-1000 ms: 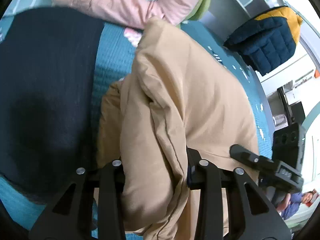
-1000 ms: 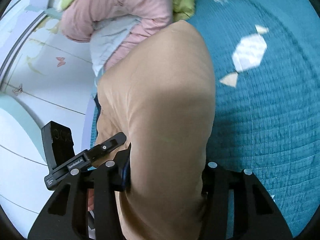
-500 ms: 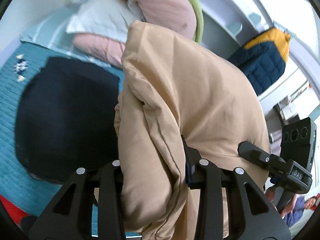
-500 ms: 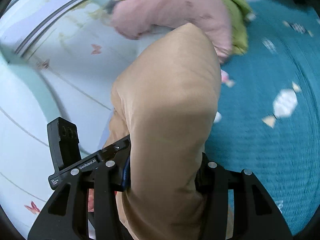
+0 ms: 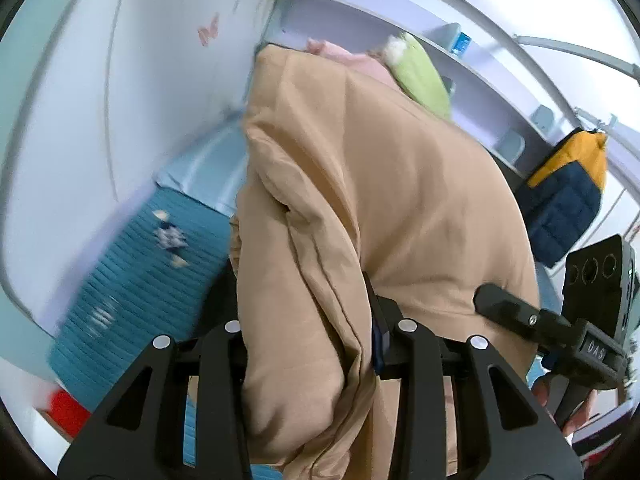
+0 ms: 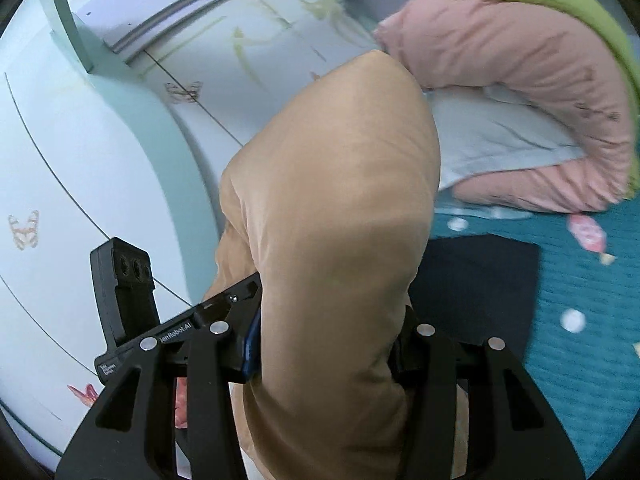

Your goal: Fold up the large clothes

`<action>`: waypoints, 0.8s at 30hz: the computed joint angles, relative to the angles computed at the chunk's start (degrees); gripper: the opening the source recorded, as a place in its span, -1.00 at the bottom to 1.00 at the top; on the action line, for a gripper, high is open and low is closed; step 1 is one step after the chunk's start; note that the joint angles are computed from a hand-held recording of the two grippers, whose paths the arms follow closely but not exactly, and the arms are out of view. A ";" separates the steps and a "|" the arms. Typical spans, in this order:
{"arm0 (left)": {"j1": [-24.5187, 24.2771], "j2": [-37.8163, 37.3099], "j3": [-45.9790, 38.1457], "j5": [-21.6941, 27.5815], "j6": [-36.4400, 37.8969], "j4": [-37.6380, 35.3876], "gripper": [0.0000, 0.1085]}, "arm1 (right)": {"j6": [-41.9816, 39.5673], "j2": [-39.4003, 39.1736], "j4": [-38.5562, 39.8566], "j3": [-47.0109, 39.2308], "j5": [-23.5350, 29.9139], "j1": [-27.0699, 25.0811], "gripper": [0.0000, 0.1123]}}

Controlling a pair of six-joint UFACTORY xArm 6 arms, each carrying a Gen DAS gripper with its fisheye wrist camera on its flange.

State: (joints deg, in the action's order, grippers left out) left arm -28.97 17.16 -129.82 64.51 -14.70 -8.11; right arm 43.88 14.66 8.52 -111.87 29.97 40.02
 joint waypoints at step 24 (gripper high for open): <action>4.43 -3.82 25.59 -14.03 1.11 4.10 -0.19 | 24.94 -1.31 -37.28 8.46 21.37 4.26 -0.01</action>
State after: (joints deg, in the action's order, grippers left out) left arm -24.54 13.34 -104.23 50.47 -13.59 -4.01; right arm 68.82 13.35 -28.77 -103.42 51.34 44.28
